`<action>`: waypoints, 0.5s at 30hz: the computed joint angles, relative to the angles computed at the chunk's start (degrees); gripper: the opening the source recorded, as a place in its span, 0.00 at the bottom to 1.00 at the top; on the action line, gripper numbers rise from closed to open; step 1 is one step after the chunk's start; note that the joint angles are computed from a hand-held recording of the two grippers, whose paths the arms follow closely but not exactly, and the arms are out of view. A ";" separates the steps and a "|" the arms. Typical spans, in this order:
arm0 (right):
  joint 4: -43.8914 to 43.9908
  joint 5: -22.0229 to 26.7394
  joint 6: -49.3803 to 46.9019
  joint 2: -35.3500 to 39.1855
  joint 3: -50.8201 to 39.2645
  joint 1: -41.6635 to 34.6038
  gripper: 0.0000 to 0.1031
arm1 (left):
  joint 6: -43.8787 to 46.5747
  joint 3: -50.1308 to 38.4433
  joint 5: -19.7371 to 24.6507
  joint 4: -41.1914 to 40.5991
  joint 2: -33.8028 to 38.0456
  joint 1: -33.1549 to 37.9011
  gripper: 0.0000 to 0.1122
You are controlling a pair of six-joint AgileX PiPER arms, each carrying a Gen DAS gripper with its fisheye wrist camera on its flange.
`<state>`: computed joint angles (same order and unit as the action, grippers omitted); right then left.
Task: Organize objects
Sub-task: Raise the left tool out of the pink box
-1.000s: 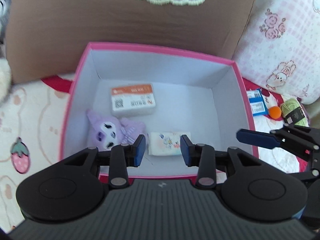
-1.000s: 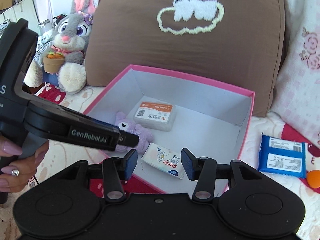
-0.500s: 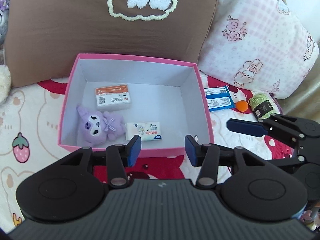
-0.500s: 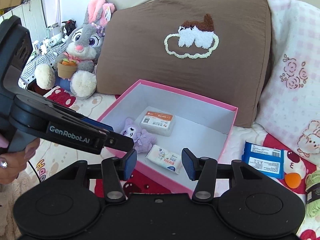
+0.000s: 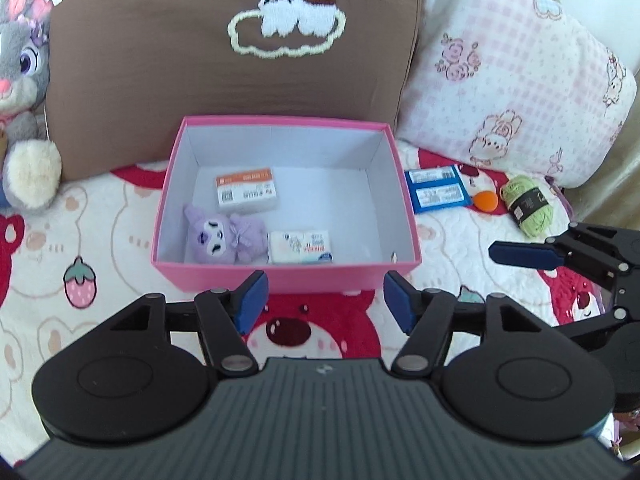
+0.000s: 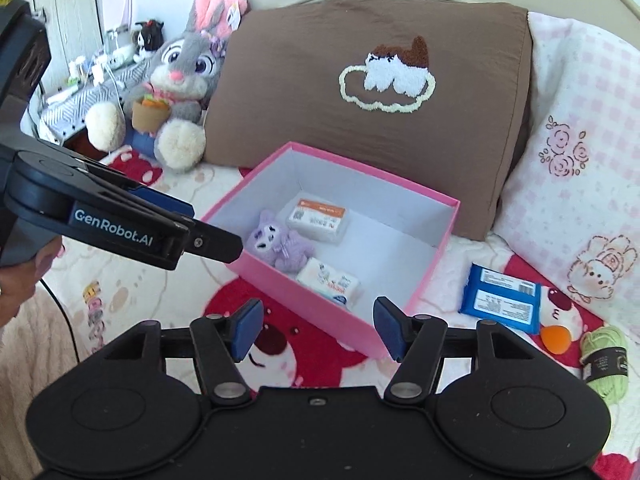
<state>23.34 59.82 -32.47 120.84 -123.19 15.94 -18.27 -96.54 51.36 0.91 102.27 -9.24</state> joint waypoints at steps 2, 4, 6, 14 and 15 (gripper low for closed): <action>0.63 -0.17 -0.88 -1.30 2.11 -0.52 0.68 | -1.74 0.81 0.46 1.64 -0.47 -0.97 0.58; 0.65 -1.39 -1.66 -3.06 4.95 -0.70 0.72 | -2.86 1.43 0.63 2.74 -0.94 -1.86 0.59; 0.50 -2.01 -2.91 -4.62 7.38 -0.80 0.73 | -2.86 1.31 1.17 3.08 -0.75 -2.68 0.60; -3.08 -2.61 -2.12 -8.72 13.79 -1.19 0.76 | -5.07 2.16 2.07 4.62 -0.31 -6.54 0.67; -3.29 -2.71 -2.30 -9.19 14.67 -1.46 0.76 | -5.30 2.10 2.10 4.74 -0.05 -7.05 0.69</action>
